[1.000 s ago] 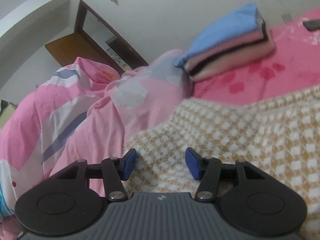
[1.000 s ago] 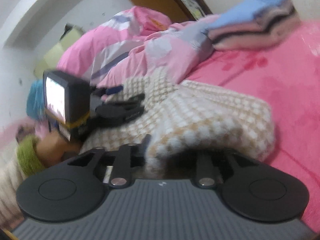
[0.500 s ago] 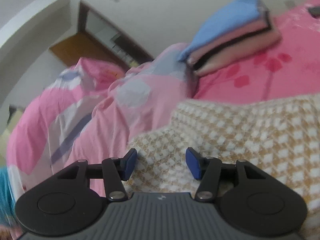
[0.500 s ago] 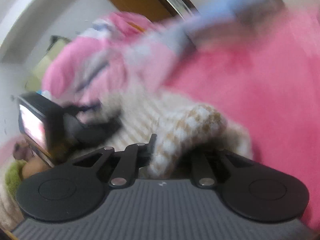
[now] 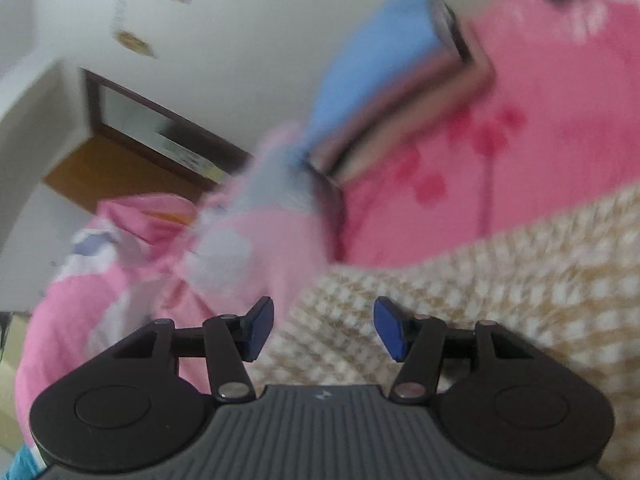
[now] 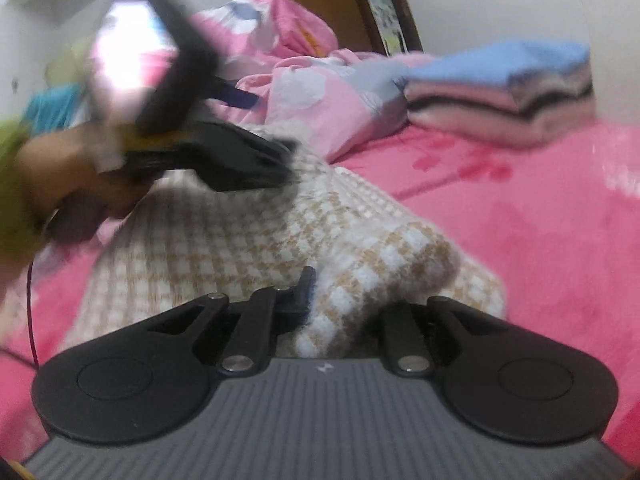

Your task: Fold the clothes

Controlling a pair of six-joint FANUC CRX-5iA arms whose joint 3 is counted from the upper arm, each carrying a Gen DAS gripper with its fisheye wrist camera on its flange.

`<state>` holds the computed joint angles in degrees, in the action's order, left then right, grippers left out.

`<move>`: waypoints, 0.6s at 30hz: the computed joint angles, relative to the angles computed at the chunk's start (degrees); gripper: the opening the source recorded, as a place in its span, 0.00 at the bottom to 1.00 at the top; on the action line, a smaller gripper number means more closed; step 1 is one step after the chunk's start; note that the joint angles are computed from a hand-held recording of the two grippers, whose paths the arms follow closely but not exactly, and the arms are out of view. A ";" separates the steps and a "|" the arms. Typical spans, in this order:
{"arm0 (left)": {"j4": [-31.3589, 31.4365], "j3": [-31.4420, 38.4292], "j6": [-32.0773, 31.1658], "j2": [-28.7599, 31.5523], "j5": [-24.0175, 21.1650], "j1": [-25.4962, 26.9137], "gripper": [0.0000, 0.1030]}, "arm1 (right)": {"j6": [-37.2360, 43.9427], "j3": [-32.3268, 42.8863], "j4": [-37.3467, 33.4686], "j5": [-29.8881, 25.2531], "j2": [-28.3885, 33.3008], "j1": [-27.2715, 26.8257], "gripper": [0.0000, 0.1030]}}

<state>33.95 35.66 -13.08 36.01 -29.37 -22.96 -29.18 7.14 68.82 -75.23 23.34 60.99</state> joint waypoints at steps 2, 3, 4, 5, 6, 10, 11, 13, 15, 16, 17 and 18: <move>-6.31 6.94 7.84 3.03 -6.29 0.27 0.48 | 3.29 1.75 -0.45 -1.78 1.32 0.24 0.11; -6.76 7.74 8.36 3.38 -7.10 0.36 0.47 | 0.90 -0.19 -0.20 -0.25 -0.18 0.11 0.11; -6.53 7.73 8.24 3.43 -7.23 0.43 0.47 | -2.54 -2.62 0.67 1.49 -1.78 -0.12 0.11; -5.94 7.15 7.87 3.29 -6.82 0.55 0.47 | -6.53 -5.23 1.98 3.29 -3.36 -0.40 0.12; -5.29 6.49 7.46 3.11 -6.36 0.67 0.47 | -13.53 -9.11 5.12 5.66 -5.17 -0.99 0.15; -6.80 9.43 11.82 4.68 -9.01 1.27 0.45 | -43.52 -24.06 16.88 16.27 -14.57 -4.91 0.30; -7.36 10.75 13.37 5.26 -10.10 1.39 0.45 | -51.02 -26.74 22.11 17.75 -15.39 -6.51 0.30; -7.08 11.05 14.23 5.54 -10.36 1.61 0.45 | -57.02 -28.72 26.91 19.32 -16.08 -8.56 0.30; -5.97 9.47 13.81 4.92 -9.18 1.72 0.45 | -51.63 -26.38 24.07 19.54 -14.80 -8.70 0.30; -5.39 8.65 13.56 4.60 -8.58 1.77 0.45 | -45.91 -24.17 21.18 18.01 -13.61 -7.93 0.25; -4.86 7.87 13.31 4.29 -7.83 1.76 0.45 | -39.97 -21.78 18.45 16.41 -12.35 -7.25 0.24; -4.31 7.10 13.05 3.99 -7.08 1.75 0.46 | -32.47 -18.87 16.08 13.34 -10.64 -6.13 0.21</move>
<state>29.64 42.76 -0.03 40.01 -36.45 -21.21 -61.65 -11.73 84.90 -61.89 12.70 54.86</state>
